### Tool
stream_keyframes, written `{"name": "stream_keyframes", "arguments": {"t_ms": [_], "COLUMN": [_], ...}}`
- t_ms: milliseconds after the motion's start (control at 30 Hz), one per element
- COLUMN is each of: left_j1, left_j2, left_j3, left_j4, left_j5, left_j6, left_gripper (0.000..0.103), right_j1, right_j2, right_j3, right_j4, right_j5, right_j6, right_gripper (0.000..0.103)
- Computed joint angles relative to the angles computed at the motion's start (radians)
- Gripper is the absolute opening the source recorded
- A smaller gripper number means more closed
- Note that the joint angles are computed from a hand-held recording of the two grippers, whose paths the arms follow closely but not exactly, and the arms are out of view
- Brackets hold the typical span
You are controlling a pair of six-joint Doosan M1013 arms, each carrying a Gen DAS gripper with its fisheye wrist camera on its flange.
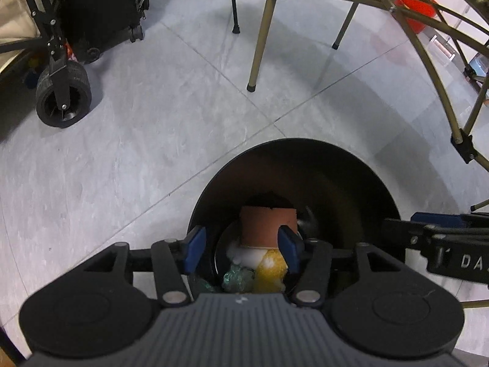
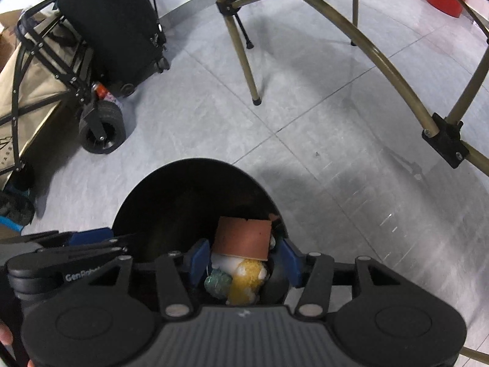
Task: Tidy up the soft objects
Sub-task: 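Carry the pink sponge to the black bin and release it, then return to the table and grasp the lilac fluffy cloth with the left tool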
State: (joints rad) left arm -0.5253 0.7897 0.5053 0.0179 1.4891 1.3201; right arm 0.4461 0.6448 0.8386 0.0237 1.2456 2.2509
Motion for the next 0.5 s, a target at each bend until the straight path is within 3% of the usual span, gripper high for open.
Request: {"name": "stream_keyframes", "arguments": {"t_ms": [100,367,500], "left_j1": [-0.003,-0.010,-0.015], "left_j2": [-0.013,-0.011,-0.027], "left_j3": [0.018,0.008,0.023], "left_j4": [0.001,0.014,0.013], "left_j5": [-0.021,-0.005,-0.048], "left_j6": [0.010,0.024,0.056], "left_gripper": [0.061,0.061,0.061], "right_j1": [0.003,0.008,0.019], "right_j2": [-0.005,-0.016,-0.024], "right_j3": [-0.001,0.008,0.004], "right_j4": [-0.005,-0.015,-0.072], "right_j5": [-0.003,-0.010,-0.017], "right_j6": [-0.018,-0.036,-0.069], "right_gripper": [0.053,0.054,0.054]}}
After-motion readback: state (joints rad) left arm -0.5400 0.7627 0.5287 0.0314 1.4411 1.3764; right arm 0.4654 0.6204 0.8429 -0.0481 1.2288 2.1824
